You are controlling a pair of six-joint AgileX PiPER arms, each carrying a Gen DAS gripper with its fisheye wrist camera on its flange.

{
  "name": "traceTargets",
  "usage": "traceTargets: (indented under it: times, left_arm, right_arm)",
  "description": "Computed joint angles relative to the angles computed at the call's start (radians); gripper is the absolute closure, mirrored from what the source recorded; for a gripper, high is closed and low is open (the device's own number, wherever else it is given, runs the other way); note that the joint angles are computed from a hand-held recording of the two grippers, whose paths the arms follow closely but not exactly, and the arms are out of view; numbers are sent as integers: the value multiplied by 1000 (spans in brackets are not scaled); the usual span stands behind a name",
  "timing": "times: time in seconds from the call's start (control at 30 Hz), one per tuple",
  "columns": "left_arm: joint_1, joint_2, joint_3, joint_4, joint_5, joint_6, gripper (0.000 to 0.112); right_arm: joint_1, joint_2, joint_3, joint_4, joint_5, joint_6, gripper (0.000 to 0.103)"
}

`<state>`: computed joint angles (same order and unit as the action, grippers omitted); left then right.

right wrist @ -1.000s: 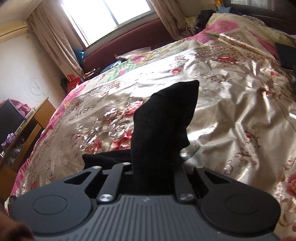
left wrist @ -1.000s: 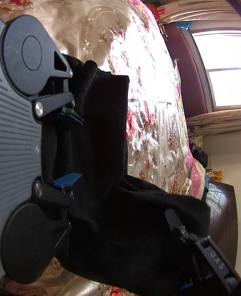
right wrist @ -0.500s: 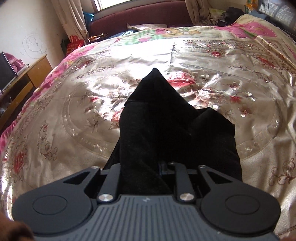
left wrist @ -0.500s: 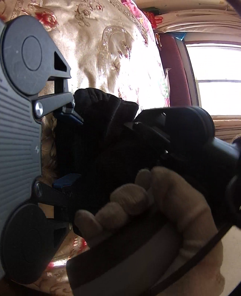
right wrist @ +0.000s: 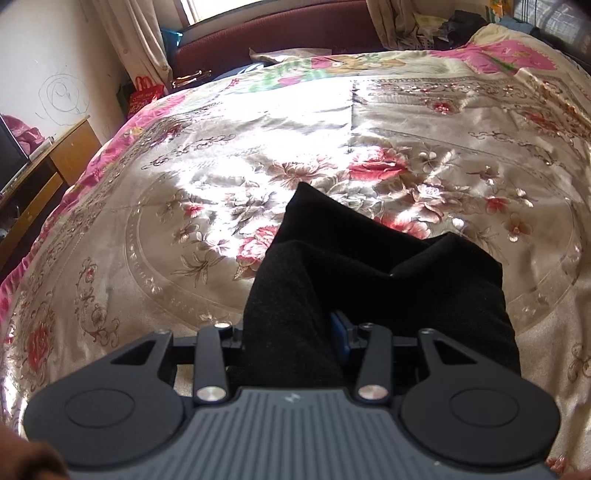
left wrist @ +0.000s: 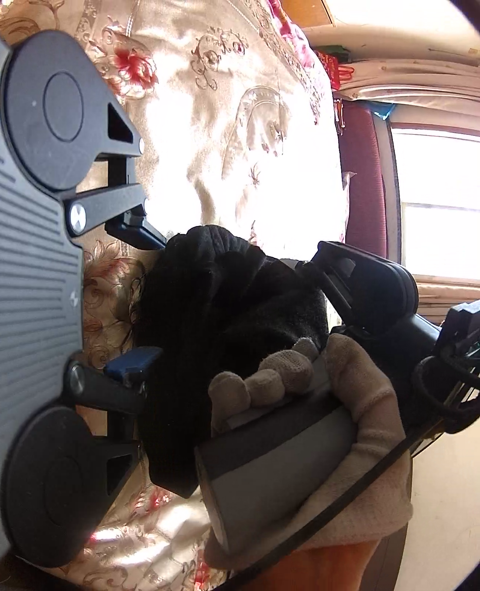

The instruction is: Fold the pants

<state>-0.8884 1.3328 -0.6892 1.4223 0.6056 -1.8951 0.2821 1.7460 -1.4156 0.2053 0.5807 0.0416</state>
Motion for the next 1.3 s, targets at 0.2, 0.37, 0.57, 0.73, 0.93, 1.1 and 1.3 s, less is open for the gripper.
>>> traceTargets:
  times: [0.2,0.37,0.57,0.73,0.93,1.1,1.3]
  left_arm:
    - [-32,-17,-15,6,53,26,41]
    - [12,-35,-40,37,8,17,41]
    - [-33,-9,-108,35,41,52,38]
    - [-44,46,-131,42,68,29,35]
    - [-12,130,-179,49,69,105,35]
    - [29,154,-186,54,12,86,40]
    - [67,107,-133,178,-48,-147,52]
  right_arm:
    - [-16,18,-95,167,11,-204,62]
    - [-90,-12,-99,233,87,-376,51]
    - [-164,4,-122,270,129,-518,50]
    - [-203,138,-268,364,184,-712,40]
    - [-256,260,-393,473,387,-949,40]
    - [-263,351,-508,454,461,-959,32]
    - [-309,433,-648,563,586,-935,32]
